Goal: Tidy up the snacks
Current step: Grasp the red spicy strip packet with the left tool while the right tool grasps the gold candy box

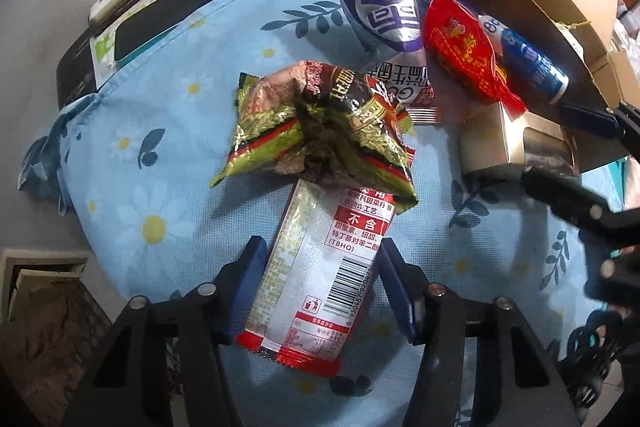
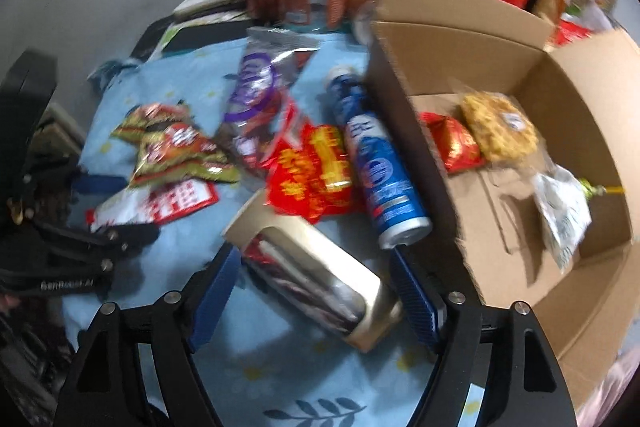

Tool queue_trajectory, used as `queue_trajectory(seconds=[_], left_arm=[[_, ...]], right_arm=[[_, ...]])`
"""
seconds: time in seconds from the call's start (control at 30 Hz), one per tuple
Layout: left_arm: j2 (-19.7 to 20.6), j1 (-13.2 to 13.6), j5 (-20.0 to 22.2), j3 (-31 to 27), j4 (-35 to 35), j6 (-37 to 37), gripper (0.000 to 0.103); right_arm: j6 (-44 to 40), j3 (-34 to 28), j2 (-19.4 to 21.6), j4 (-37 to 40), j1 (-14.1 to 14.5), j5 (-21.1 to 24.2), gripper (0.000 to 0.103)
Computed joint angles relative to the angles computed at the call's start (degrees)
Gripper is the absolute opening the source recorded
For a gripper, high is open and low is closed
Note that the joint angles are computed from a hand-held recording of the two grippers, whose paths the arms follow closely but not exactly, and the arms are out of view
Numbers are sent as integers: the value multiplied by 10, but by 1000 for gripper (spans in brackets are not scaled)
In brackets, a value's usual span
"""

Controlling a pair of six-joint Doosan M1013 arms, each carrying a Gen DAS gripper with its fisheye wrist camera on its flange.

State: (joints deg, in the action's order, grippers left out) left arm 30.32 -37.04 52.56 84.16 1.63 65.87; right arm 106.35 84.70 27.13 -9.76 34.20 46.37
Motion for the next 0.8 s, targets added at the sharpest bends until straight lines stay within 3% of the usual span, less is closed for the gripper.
queue_trajectory(seconds=[0.13,0.4,0.8], left_arm=[[-6,2,2,6,-3,6,55],[-13,5,-5,19,-12,7,55],[-30,-8,-5,40,-28,30,49]], right_arm=[[-25,-1,2,10,3,6,77],[-45,-3,14,94,-5,42,43],[6,28,-6,131,-4,37,39]])
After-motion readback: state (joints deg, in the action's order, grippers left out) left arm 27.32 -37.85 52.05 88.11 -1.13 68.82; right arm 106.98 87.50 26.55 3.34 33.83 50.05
